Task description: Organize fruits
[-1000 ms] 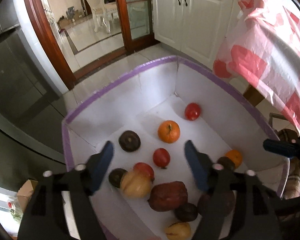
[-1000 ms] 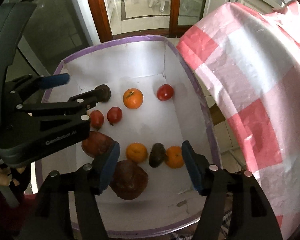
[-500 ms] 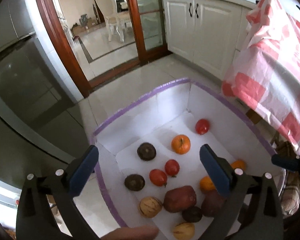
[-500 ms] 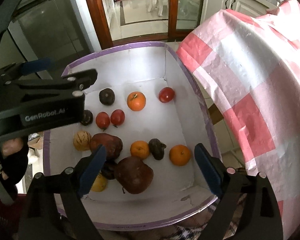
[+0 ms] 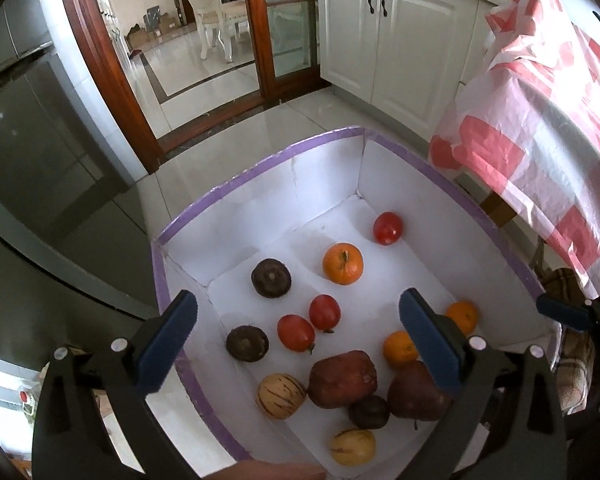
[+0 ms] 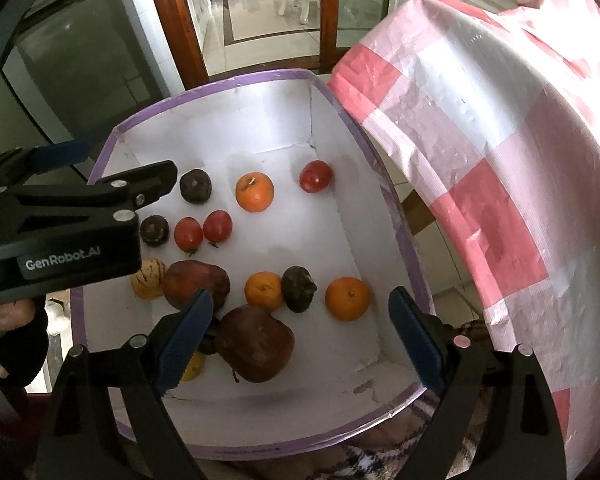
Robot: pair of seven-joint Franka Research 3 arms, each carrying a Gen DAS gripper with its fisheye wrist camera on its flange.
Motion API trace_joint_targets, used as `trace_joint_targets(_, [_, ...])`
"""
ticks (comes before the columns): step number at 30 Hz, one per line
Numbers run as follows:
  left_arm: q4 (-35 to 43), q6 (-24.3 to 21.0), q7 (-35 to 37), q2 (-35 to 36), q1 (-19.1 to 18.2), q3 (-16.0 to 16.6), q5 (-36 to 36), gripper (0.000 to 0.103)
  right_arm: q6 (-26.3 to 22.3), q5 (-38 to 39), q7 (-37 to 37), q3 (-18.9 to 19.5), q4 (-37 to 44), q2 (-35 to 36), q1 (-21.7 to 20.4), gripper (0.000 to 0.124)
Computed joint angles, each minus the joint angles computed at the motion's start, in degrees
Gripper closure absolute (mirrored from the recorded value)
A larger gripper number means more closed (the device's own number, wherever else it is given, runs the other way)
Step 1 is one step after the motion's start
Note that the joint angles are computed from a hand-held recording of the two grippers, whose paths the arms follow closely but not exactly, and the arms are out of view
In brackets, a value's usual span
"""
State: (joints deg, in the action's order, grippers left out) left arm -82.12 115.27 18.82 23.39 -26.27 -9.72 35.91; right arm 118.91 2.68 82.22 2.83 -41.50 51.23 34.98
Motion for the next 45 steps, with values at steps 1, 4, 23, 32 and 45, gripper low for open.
trace_joint_targets(1, [-0.2, 0.3, 0.1, -0.1, 0.2, 0.0, -0.2, 0.002, -0.2, 0.0, 0.1, 0.0, 0.2, 0.1, 0.0, 0.037])
trace_joint_targets(4, [-0.8, 1.2, 0.1, -0.3, 0.6, -0.1, -0.7, 0.002, -0.7, 0.0, 0.2, -0.1, 0.9, 0.6, 0.1, 0.037])
trace_joint_targets(23, [-3.4, 3.4, 0.0, -1.4, 1.9, -0.3, -2.4, 0.002, -2.7, -0.3, 0.5, -0.3, 2.2, 1.7, 0.4, 0.037])
trace_joint_targets(32, [-3.7, 3.5, -0.1, -1.4, 2.0, -0.3, -2.5, 0.002, -4.4, -0.3, 1.0, -0.5, 5.3, 3.6, 0.5, 0.037])
trace_joint_targets(45, [-4.1, 3.7, 0.2, -1.6, 2.2, -0.5, -2.9, 0.002, -6.4, -0.3, 1.2, -0.7, 8.3, 5.3, 0.7, 0.037])
